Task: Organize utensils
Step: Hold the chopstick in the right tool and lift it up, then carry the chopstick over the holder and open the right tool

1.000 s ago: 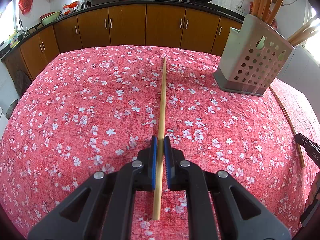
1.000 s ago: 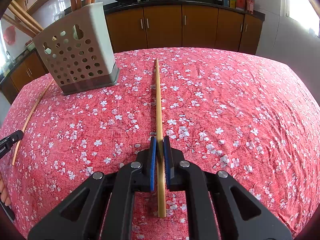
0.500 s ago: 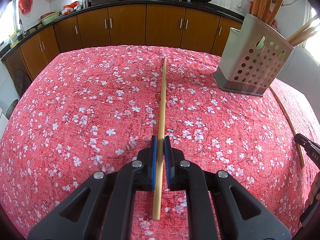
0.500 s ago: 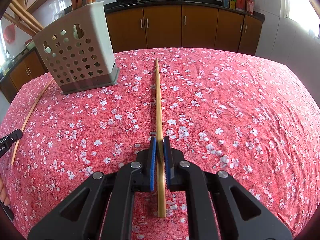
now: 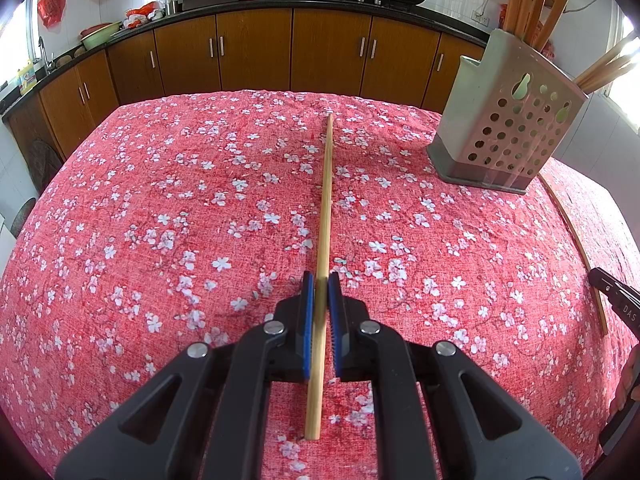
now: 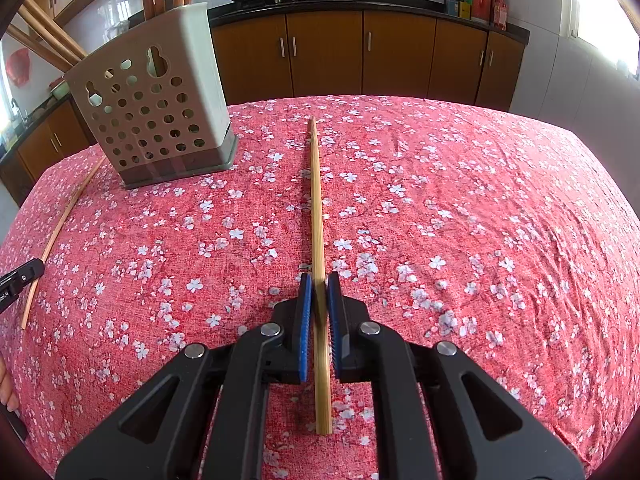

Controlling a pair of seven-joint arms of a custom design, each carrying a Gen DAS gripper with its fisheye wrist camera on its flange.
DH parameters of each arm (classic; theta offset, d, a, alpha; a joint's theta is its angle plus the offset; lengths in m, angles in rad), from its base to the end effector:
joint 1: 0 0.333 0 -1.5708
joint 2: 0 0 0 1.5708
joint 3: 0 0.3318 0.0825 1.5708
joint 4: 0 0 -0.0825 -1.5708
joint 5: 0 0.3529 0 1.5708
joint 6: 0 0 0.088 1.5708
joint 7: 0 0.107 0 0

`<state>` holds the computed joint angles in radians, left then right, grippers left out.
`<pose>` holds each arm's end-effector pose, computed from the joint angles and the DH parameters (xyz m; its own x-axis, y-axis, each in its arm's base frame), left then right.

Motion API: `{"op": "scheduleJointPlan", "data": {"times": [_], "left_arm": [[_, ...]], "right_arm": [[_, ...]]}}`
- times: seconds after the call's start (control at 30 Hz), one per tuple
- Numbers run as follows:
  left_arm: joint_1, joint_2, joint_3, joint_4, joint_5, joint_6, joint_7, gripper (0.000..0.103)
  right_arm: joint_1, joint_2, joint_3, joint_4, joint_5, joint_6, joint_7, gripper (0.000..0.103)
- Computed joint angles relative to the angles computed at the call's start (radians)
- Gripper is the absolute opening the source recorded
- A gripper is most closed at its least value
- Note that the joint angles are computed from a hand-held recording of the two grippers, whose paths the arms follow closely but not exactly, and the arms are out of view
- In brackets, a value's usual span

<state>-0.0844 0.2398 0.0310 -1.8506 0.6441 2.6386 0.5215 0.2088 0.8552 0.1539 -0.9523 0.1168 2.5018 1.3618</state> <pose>0.6327 -0.0508 0.4822 0.4687 -0.8817 0.0539 -0.6624 -0.3912 -0.6389 0.7689 0.2297 0.4637 0.4273 -0.8993 -0.0932 -0.7046 -0.2666 -0.6576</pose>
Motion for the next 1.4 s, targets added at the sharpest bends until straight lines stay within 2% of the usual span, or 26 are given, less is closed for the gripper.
{"op": "scheduleJointPlan", "data": {"times": [0.37,0.63,0.9,1.17,1.4], "left_arm": [[-0.011,-0.013,-0.008,-0.006,0.021,-0.029,-0.013,0.010],[-0.012,-0.014,-0.016,-0.005,0.031,-0.037,-0.017,0.008],[-0.012,-0.094,-0.032,-0.040,0.160,-0.030,-0.102,0.007],[0.014,-0.140,-0.066,-0.032,0.263,-0.006,-0.171,0.007],[0.046,-0.173,-0.078,-0.020,0.330,0.055,-0.232,0.007]], "right_arm": [[-0.006,-0.001,0.008,-0.002,0.013,-0.002,-0.003,0.010],[-0.039,0.010,0.043,0.013,0.082,-0.018,-0.024,0.008],[-0.095,-0.135,0.106,-0.225,0.152,0.194,-0.122,0.008],[-0.119,-0.165,0.142,-0.240,0.196,0.250,-0.165,0.008],[-0.169,-0.192,0.220,-0.252,0.280,0.330,-0.235,0.008]]}}
